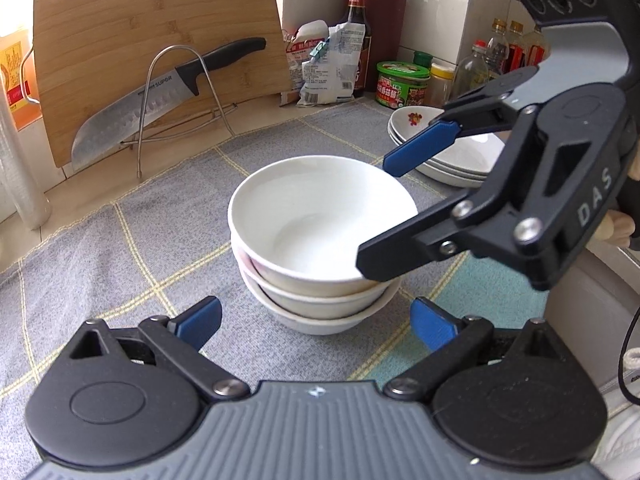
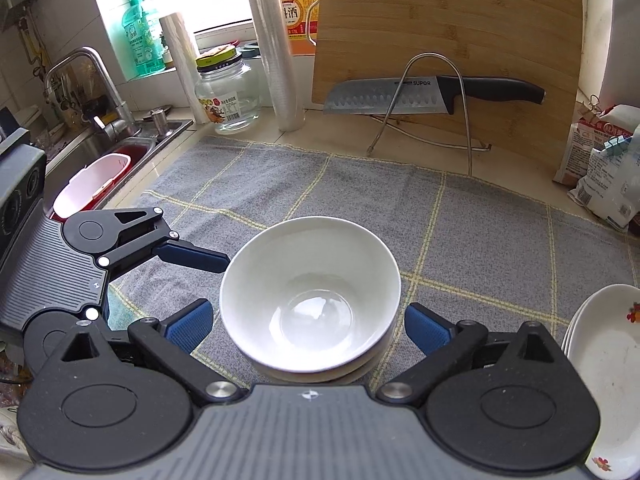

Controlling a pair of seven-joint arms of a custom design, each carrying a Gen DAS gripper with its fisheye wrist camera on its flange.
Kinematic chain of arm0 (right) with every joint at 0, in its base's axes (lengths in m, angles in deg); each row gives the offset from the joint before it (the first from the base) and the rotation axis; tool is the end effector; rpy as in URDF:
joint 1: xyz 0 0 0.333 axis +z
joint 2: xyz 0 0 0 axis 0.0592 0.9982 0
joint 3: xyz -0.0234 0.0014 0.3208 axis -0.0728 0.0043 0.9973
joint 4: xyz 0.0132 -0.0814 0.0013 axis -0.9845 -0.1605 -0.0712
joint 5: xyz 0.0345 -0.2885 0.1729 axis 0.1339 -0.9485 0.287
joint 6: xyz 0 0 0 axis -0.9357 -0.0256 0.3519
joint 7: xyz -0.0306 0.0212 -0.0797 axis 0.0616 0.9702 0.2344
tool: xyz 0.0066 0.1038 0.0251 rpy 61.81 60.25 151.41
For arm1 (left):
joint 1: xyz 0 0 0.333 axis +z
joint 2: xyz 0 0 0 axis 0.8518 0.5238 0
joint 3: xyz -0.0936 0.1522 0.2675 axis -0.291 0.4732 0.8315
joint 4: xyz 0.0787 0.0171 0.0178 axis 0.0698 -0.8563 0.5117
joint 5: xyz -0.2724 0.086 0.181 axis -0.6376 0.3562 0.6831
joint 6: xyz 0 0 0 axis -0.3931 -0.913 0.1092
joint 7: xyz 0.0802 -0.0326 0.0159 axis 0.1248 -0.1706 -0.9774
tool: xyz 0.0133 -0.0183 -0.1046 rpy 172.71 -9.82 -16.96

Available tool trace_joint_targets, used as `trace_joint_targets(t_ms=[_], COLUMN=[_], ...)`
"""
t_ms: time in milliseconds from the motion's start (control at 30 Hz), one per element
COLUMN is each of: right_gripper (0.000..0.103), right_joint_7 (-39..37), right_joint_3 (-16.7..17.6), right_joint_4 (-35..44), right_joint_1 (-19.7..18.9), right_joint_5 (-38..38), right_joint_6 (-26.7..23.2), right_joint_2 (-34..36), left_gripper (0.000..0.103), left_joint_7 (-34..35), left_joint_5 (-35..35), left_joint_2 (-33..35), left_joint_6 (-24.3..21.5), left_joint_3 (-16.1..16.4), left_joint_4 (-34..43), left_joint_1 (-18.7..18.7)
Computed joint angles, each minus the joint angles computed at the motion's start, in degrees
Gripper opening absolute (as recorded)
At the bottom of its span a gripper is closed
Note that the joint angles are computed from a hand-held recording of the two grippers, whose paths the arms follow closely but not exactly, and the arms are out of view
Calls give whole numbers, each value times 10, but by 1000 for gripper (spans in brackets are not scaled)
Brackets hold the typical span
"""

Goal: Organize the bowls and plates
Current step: 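Lower the white bowl into the nested bowls and open the right gripper, then close both grippers on opposite rims of the three-bowl stack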

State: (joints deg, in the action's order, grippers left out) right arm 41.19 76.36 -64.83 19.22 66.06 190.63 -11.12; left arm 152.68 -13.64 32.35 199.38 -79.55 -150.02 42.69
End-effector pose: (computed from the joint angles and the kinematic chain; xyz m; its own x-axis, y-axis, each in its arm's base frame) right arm 0.4332 0.0858 0.5049 0.4603 -0.8778 -0.1322 -0.7099 -0.2746 -0.6486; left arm 0.4710 -0.2067 0.4845 -0.6883 -0.7241 0.0428 -0.5386 0.4706 -0.6988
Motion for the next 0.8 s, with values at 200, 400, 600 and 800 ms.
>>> trace_joint_targets(t_ms=[200, 400, 600, 800], right_gripper=[103, 103, 103, 103], right_joint_7=[-19, -49, -95, -216], right_joint_3=[-12, -12, -13, -31], right_joint_4=[-26, -52, -75, -69], right_joint_1=[-5, -16, -17, 6], right_joint_5=[5, -14, -38, 27], right_joint_6=[-13, 14, 62, 51], right_joint_2=[-18, 1, 31, 48], left_gripper=[100, 100, 100, 101], left_joint_7=[-70, -155, -257, -360], left_joint_5=[65, 157, 262, 362], left_joint_2=[4, 20, 36, 49], left_joint_6=[-8, 5, 25, 21], left_joint_3=[1, -6, -16, -20], left_joint_4=[-11, -13, -15, -8], left_joint_1=[6, 11, 16, 19])
